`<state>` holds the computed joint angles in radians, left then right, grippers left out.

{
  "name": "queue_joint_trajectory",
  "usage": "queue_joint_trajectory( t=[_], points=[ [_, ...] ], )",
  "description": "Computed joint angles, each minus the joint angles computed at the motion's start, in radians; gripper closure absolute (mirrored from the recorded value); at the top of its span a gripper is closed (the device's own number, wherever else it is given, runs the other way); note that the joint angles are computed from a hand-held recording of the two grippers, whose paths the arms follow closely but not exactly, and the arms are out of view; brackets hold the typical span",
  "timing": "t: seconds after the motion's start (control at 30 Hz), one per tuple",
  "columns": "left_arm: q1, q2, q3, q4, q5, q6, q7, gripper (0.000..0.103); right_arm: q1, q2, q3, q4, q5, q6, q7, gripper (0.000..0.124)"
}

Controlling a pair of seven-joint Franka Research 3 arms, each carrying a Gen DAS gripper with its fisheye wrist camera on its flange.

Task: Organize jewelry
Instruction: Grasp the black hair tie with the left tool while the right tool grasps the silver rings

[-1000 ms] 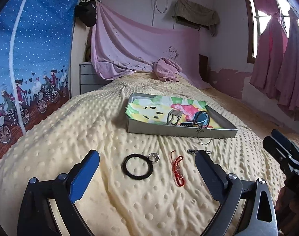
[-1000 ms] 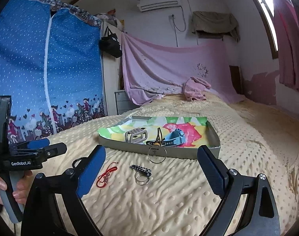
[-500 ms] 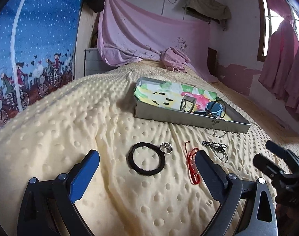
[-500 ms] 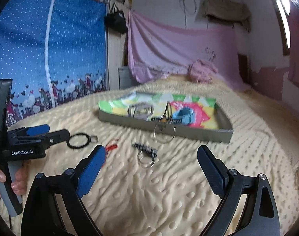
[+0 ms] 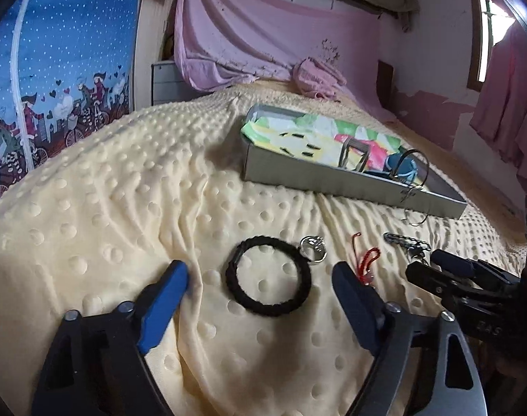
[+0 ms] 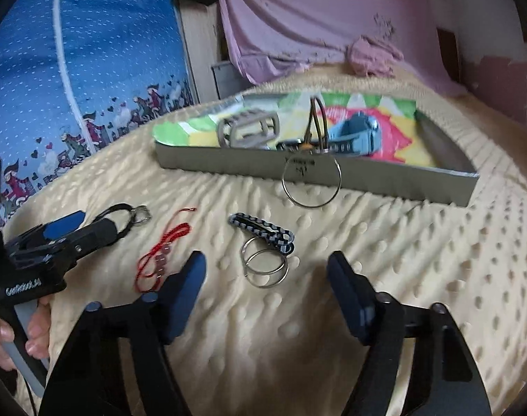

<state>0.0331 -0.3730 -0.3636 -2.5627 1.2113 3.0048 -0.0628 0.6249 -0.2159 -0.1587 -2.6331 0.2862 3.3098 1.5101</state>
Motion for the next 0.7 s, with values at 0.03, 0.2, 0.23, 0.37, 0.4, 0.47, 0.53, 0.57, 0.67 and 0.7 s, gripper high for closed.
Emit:
queue_joint_trajectory(
  t=[0.03, 0.2, 0.23, 0.37, 0.4, 0.47, 0.53, 0.57, 0.67, 0.7],
  points=[
    [-0.005, 0.003, 0.004, 0.0, -0.01, -0.004, 0.012, 0.025, -0.003, 0.014, 0.003, 0.012, 0.0, -0.014, 0.002, 0.066],
    [-0.032, 0.025, 0.02, 0.006, -0.072, -0.027, 0.089, 0.04, 0.01, 0.035, 0.005, 0.02, 0.021, -0.011, -0.012, 0.082],
    [-0.029, 0.024, 0.017, 0.005, -0.068, -0.027, 0.088, 0.042, 0.094, 0.032, -0.077, 0.016, 0.015, -0.004, -0.012, 0.088],
    [-0.033, 0.016, 0.01, 0.001, -0.073, -0.039, 0.094, 0.054, 0.277, 0.016, -0.269, 0.009, -0.029, -0.001, -0.003, 0.097],
    [-0.036, 0.015, 0.01, 0.001, -0.079, -0.046, 0.102, 0.056, 0.302, 0.013, -0.294, 0.008, -0.036, 0.0, -0.002, 0.097],
    [-0.043, 0.01, 0.005, 0.002, -0.084, -0.063, 0.114, 0.061, 0.342, 0.002, -0.335, 0.002, -0.048, 0.0, 0.001, 0.097],
    [-0.05, 0.005, -0.003, 0.003, -0.08, -0.082, 0.122, 0.068, 0.386, -0.014, -0.381, -0.007, -0.055, 0.002, 0.001, 0.097],
    [-0.053, 0.004, -0.003, 0.004, -0.076, -0.083, 0.126, 0.074, 0.408, -0.023, -0.405, -0.011, -0.058, 0.001, 0.0, 0.098],
    [-0.067, -0.003, -0.003, 0.0, -0.079, -0.091, 0.137, 0.084, 0.425, -0.04, -0.42, -0.022, -0.054, 0.003, -0.005, 0.098],
    [-0.067, -0.006, -0.001, -0.002, -0.076, -0.084, 0.134, 0.087, 0.426, -0.045, -0.419, -0.025, -0.052, 0.003, -0.007, 0.098]
  ],
)
